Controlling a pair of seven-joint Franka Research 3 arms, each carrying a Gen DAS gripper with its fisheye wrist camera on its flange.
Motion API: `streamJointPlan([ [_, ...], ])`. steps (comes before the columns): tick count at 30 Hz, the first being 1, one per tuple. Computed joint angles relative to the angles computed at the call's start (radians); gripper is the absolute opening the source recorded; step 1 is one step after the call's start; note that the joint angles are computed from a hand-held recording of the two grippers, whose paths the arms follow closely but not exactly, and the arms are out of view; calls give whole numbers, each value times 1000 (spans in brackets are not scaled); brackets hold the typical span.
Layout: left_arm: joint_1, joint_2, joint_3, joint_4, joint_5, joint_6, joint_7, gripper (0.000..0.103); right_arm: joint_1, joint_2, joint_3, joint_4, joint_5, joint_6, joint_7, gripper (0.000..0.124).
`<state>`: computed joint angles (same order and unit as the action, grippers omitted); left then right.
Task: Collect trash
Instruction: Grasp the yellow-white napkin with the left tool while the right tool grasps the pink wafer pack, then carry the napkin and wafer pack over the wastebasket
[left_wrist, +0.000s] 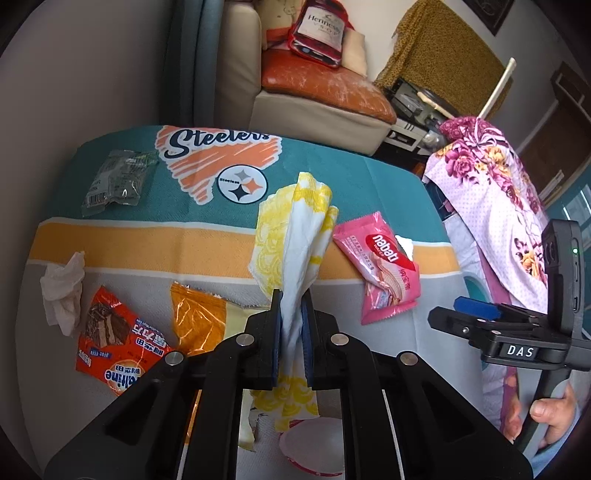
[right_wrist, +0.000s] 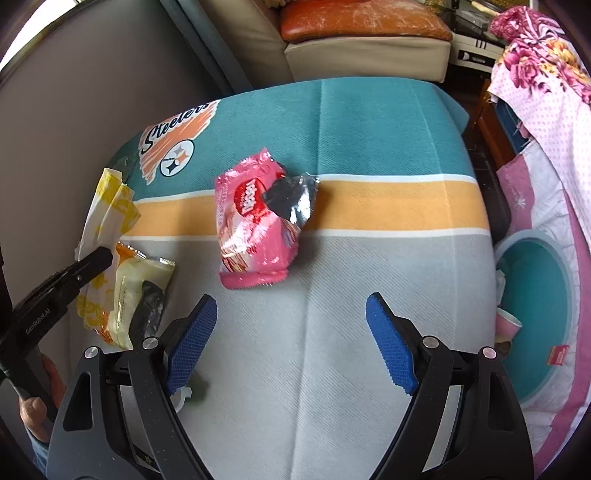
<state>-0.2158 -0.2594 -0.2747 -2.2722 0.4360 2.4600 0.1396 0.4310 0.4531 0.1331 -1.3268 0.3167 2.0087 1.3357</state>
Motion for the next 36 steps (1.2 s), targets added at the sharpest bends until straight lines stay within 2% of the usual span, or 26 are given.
streamJointPlan([
  [4, 7, -7, 11, -15, -5, 17, 7, 10, 17, 91, 10, 102, 8, -21, 16, 79],
  [9, 16, 2, 18, -19, -14, 33, 20, 10, 34, 159, 9, 169, 2, -3, 37, 77],
  [10, 17, 7, 19, -16, -15, 34, 22, 10, 34, 161, 10, 169, 4, 2, 36, 71],
  [11, 18, 11, 19, -15, -17, 38, 25, 10, 32, 164, 14, 169, 9, 7, 27, 53],
  [12, 18, 17, 19, -13, -18, 41, 26, 10, 29, 167, 18, 172, 15, 3, 19, 46],
  [13, 19, 22, 19, -10, -20, 43, 27, 10, 28, 162, 20, 165, 20, 7, 11, 45],
  [17, 15, 42, 15, 10, -18, 42, 30, 10, 23, 107, 20, 93, 23, 51, -37, 39],
  [27, -25, 98, -9, 102, 0, 6, 30, 10, -48, -92, 11, -138, 103, 146, -110, 38],
  [36, -96, 232, -30, 277, 27, -41, 57, 10, -128, -260, -27, -313, 186, 199, -179, 38],
])
